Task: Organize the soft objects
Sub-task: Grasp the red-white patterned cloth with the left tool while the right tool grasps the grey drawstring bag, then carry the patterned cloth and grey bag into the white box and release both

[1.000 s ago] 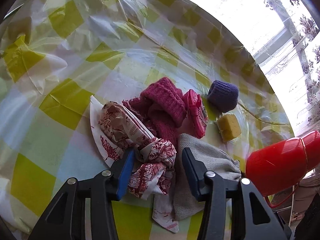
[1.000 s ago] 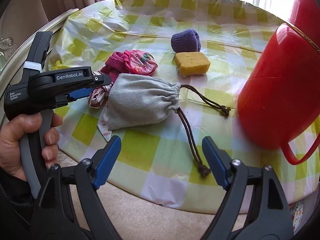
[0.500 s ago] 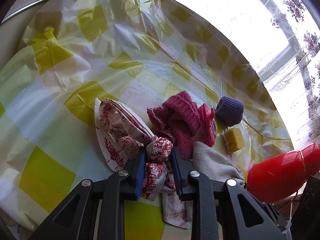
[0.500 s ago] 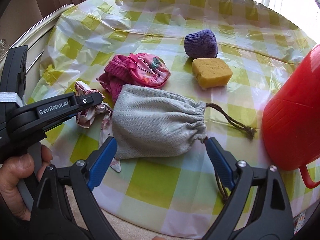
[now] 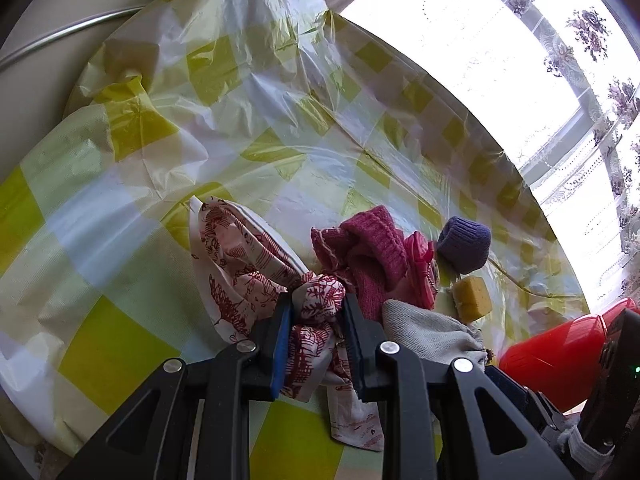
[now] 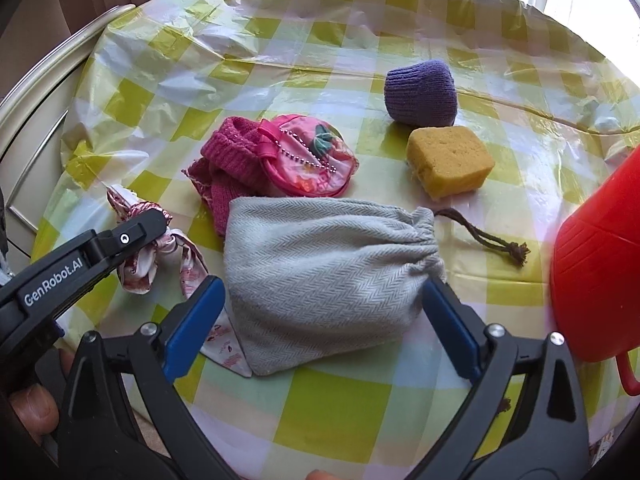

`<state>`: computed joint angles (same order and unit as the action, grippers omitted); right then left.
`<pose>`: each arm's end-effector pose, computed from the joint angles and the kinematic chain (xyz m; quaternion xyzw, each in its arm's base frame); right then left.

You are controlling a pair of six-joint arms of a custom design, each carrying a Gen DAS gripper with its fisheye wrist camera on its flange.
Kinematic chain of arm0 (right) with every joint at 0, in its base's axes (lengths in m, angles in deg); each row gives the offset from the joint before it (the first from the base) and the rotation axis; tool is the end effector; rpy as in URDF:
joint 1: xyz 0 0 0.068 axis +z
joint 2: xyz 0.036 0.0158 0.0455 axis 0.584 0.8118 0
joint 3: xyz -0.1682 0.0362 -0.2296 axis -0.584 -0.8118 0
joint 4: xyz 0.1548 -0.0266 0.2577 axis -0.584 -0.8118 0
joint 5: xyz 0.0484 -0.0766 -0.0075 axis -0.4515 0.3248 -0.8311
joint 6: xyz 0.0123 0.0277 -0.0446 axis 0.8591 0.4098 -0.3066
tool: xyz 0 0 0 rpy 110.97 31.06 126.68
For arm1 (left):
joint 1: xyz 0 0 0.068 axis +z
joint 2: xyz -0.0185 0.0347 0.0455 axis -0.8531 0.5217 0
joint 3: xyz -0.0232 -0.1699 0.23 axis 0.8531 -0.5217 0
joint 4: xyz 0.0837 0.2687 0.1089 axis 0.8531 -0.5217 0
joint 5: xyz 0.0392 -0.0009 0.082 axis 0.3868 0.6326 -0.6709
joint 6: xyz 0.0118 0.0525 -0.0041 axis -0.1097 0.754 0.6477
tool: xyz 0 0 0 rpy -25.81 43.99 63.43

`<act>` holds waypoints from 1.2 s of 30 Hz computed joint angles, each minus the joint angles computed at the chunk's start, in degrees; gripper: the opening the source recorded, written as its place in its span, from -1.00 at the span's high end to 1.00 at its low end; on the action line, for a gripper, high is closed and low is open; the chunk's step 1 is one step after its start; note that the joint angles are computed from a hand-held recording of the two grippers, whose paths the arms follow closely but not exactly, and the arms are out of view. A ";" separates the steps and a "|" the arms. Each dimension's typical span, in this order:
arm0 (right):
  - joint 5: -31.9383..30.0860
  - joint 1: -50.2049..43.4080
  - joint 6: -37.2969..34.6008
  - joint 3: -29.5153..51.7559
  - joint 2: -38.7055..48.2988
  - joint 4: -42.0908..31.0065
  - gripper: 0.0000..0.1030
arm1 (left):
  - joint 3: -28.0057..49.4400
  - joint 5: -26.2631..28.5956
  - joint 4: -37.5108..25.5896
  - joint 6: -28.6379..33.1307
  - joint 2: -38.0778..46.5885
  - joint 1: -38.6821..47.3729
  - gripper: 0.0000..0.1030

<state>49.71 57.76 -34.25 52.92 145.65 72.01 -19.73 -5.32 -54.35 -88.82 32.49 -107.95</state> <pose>0.3088 0.1294 0.1497 -0.2499 0.9175 0.0980 0.2936 0.2221 -0.2283 0.1545 -0.3558 0.8519 -0.1263 0.3630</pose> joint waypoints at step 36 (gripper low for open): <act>-6.78 -8.85 -4.49 -8.44 -11.38 -1.12 -0.72 | 6.12 -9.46 -9.20 -1.06 -0.05 -7.20 0.50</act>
